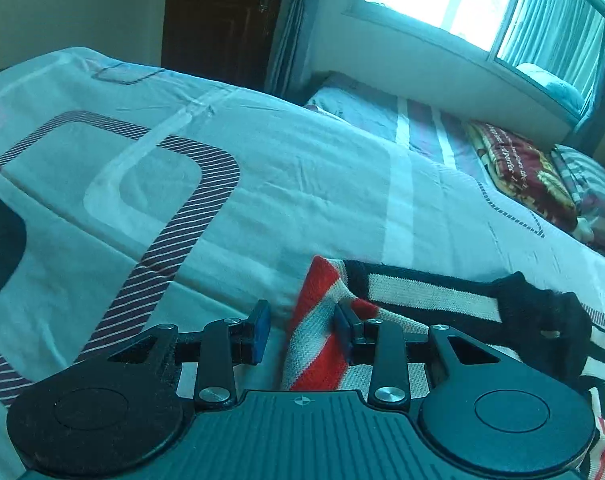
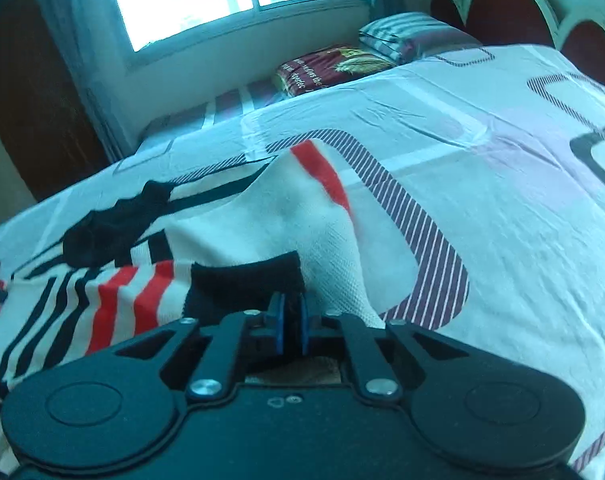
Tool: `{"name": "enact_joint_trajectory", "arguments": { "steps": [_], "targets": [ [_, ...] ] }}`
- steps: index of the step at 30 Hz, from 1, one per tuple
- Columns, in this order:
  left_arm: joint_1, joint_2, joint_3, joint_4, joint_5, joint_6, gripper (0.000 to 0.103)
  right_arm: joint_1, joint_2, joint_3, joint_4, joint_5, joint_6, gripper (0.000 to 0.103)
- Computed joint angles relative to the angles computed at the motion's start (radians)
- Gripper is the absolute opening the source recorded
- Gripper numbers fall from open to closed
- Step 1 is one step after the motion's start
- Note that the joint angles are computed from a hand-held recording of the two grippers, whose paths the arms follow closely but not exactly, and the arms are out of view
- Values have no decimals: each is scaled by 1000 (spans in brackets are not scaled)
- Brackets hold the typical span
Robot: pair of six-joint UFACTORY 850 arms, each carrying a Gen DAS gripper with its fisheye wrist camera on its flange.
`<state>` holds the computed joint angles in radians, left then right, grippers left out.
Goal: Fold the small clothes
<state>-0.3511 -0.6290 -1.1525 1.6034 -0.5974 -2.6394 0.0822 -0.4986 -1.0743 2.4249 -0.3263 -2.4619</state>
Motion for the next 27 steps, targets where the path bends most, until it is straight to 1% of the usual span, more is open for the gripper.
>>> {"name": "enact_joint_trajectory", "arguments": {
  "steps": [1,2,3,6,8,9,10,11,12,13,14,15,16,17,18,19,20,21,23,24,27],
  "targets": [
    [-7,13,14,1,-10,-18,36,-2,12,11,37,-9,-34,15],
    [-18,31,38,10,-24,-42,36,-8,26,25,59,-32,-50,17],
    [-33,50,61,28,-35,-64,36,-12,38,35,56,-52,-44,23],
    [-80,89,91,44,-27,-38,36,-18,57,38,-86,-102,75,24],
    [-119,95,81,48,-15,-1,36,-4,54,23,-184,-107,148,24],
    [-134,88,62,39,6,47,36,6,47,10,-257,-107,205,24],
    [-146,75,36,22,31,105,46,19,41,-1,-313,-103,243,24],
    [-158,58,10,16,47,145,70,35,35,-9,-344,-98,255,24],
    [-172,37,-19,1,35,180,80,53,27,-20,-379,-91,264,24],
    [-189,13,-48,-18,-5,209,86,70,16,-33,-406,-85,265,24],
    [-199,-7,-73,-57,-35,250,87,85,3,-47,-430,-75,263,23],
    [-195,-27,-104,-137,-24,324,87,97,-11,-61,-448,-57,261,23],
    [-181,-42,-119,-196,15,370,87,107,-23,-69,-426,-31,222,24],
    [-178,-47,-121,-214,13,379,87,114,-35,-74,-370,1,141,24],
    [-185,-49,-114,-189,-14,368,87,111,-44,-73,-309,1,52,23],
    [-189,-47,-109,-188,-20,378,87,102,-44,-61,-244,-20,-35,22],
    [-192,-42,-103,-191,-24,385,87,96,-39,-53,-188,-16,-96,22],
    [-193,-35,-98,-197,-25,387,87,88,-36,-51,-160,-13,-114,21],
    [-194,-19,-80,-207,-28,379,87,65,-41,-60,-205,-11,-41,21],
    [-196,-13,-71,-213,-31,377,87,53,-42,-63,-238,-15,-2,18],
    [-199,-6,-61,-230,-36,374,87,41,-34,-58,-243,-2,4,18]
  ]
}}
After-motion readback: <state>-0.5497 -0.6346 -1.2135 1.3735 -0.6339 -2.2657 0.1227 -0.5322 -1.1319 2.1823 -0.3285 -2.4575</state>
